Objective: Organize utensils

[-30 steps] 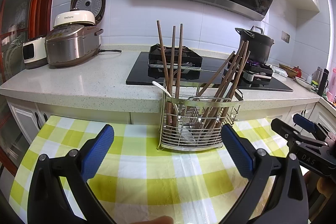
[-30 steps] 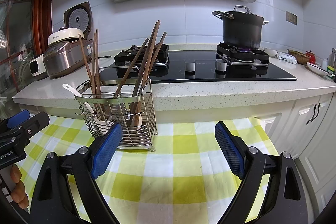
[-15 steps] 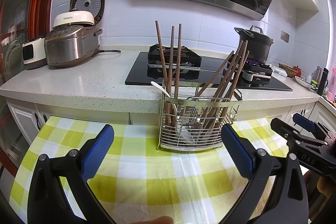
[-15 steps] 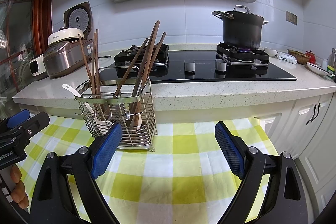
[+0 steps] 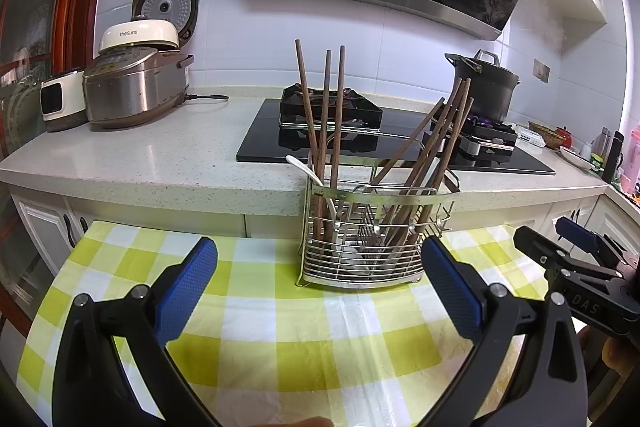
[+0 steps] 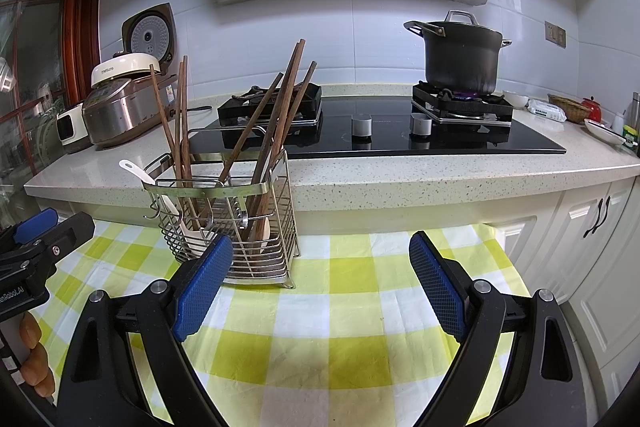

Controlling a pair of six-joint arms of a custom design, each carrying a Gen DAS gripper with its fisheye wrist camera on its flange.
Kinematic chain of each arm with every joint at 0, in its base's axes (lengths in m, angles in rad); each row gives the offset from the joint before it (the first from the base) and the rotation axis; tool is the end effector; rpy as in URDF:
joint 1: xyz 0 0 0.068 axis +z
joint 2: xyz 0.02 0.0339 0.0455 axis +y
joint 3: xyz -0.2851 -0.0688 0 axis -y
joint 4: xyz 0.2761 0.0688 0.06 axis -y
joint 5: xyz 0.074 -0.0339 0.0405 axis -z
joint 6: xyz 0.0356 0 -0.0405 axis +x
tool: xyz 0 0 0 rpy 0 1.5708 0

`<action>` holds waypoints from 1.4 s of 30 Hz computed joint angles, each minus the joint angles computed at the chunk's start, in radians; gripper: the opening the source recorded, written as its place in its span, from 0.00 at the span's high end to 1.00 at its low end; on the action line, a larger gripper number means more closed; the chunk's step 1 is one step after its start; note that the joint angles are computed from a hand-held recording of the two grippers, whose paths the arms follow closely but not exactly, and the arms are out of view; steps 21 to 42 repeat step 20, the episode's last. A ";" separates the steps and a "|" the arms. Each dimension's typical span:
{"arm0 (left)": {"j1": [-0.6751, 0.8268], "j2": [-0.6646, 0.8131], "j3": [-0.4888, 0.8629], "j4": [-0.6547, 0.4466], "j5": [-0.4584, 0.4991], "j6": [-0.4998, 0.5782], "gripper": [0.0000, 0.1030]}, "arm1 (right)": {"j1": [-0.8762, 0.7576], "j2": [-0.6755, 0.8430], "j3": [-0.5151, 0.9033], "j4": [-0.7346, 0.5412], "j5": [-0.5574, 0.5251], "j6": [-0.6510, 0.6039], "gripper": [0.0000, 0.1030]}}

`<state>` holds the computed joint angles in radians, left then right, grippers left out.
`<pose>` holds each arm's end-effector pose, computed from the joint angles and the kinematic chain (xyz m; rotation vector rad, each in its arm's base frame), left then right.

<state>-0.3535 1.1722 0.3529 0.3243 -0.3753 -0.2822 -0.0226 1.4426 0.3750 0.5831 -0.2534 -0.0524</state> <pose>0.2259 -0.0694 0.1646 -0.1564 2.0226 -0.0122 0.2654 0.0029 0.1328 -0.1872 2.0367 0.2134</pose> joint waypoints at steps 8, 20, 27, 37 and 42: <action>-0.007 0.006 -0.009 0.024 -0.010 0.017 0.04 | -0.008 0.000 0.005 -0.006 -0.006 -0.004 0.18; 0.007 0.011 -0.006 0.021 0.022 0.018 0.04 | -0.016 0.020 0.010 0.000 -0.012 -0.011 0.18; 0.007 0.011 -0.006 0.021 0.022 0.018 0.04 | -0.016 0.020 0.010 0.000 -0.012 -0.011 0.18; 0.007 0.011 -0.006 0.021 0.022 0.018 0.04 | -0.016 0.020 0.010 0.000 -0.012 -0.011 0.18; 0.007 0.011 -0.006 0.021 0.022 0.018 0.04 | -0.016 0.020 0.010 0.000 -0.012 -0.011 0.18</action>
